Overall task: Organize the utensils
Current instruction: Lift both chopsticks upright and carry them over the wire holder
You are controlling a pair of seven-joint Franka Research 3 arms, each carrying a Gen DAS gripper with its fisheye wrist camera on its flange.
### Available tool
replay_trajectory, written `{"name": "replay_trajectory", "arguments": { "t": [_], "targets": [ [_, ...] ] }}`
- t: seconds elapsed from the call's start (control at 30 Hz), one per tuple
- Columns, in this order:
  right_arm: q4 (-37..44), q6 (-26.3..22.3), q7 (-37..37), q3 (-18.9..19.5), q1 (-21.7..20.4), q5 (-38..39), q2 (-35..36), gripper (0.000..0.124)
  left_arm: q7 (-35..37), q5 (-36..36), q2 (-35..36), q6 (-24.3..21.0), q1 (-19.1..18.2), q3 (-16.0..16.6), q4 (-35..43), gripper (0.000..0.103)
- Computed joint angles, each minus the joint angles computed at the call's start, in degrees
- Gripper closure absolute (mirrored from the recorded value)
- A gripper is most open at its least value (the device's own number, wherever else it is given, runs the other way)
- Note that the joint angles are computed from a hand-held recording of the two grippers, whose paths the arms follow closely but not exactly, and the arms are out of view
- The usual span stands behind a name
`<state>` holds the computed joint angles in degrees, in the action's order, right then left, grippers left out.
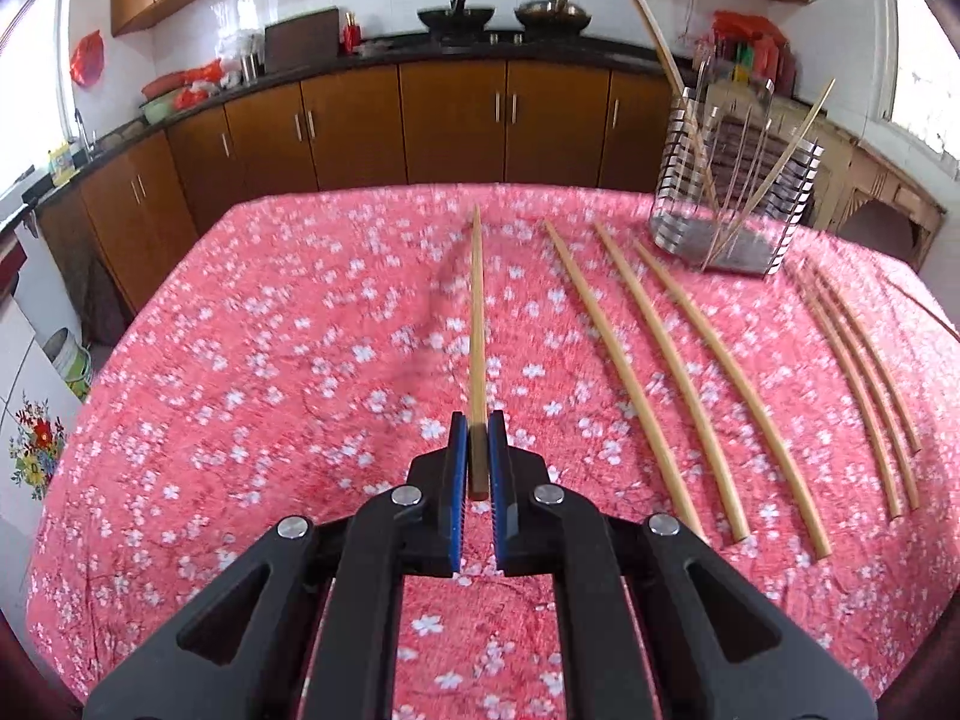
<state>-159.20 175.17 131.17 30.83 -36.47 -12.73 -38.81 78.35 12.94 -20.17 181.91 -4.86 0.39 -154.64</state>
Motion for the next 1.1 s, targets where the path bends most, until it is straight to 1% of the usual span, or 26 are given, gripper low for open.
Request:
{"name": "replay_trajectory", "arguments": {
  "t": [0.07,0.17,0.23,0.27,0.33,0.43,0.57,0.63,0.67,0.8,0.87,1.0,1.1],
  "targets": [
    [-0.4,0.6,0.1,0.2,-0.2,-0.2,-1.6,0.116,-0.2,0.1,-1.4,2.3,0.5,-0.1,-1.0,0.096],
    [-0.7,1.9,-0.1,0.9,-0.8,0.3,-3.3,0.116,-1.4,1.0,-3.2,5.7,2.8,-1.8,-2.1,0.096],
    [-0.8,2.7,-0.4,1.4,-1.2,1.0,-4.5,0.116,-2.8,1.4,-4.4,8.5,5.6,-4.2,-2.7,0.096],
    [-0.7,3.1,-0.6,1.7,-1.4,1.4,-4.8,0.116,-3.2,1.7,-4.7,9.7,6.1,-4.4,-2.8,0.096],
    [-0.5,3.9,-1.1,2.6,-2.1,2.2,-5.9,0.116,-4.2,1.4,-5.4,12.3,9.2,-7.1,-2.8,0.096],
    [-0.2,5.1,-2.2,3.6,-2.9,3.6,-7.2,0.116,-5.1,1.0,-6.0,15.3,11.3,-8.8,-2.6,0.096],
    [1.0,6.4,-3.7,4.4,-3.6,6.0,-8.1,0.116,-6.1,0.7,-6.3,17.5,11.5,-8.7,-1.8,0.096],
    [1.4,7.4,-4.6,4.6,-3.9,7.2,-8.3,0.116,-6.5,-0.1,-6.3,18.1,12.4,-9.7,-1.4,0.096],
    [1.6,7.6,-5.2,4.5,-3.8,7.8,-8.3,0.116,-6.7,-0.1,-6.4,18.2,12.3,-9.6,-1.3,0.096],
    [2.4,9.2,-7.6,3.9,-3.2,10.2,-7.7,0.116,-6.8,-1.6,-5.9,19.2,14.1,-11.7,-0.3,0.096],
    [2.9,9.7,-8.8,3.6,-2.9,11.5,-7.3,0.116,-6.8,-1.6,-6.0,19.7,13.8,-11.3,-0.2,0.096],
    [4.1,10.7,-11.3,2.5,-1.8,14.0,-6.4,0.116,-6.8,-2.4,-6.2,20.5,14.0,-11.8,0.4,0.096],
    [4.8,11.6,-12.9,2.6,-1.8,15.7,-6.6,0.116,-7.2,-2.4,-6.3,21.3,13.1,-10.9,1.0,0.096]
  ]
}}
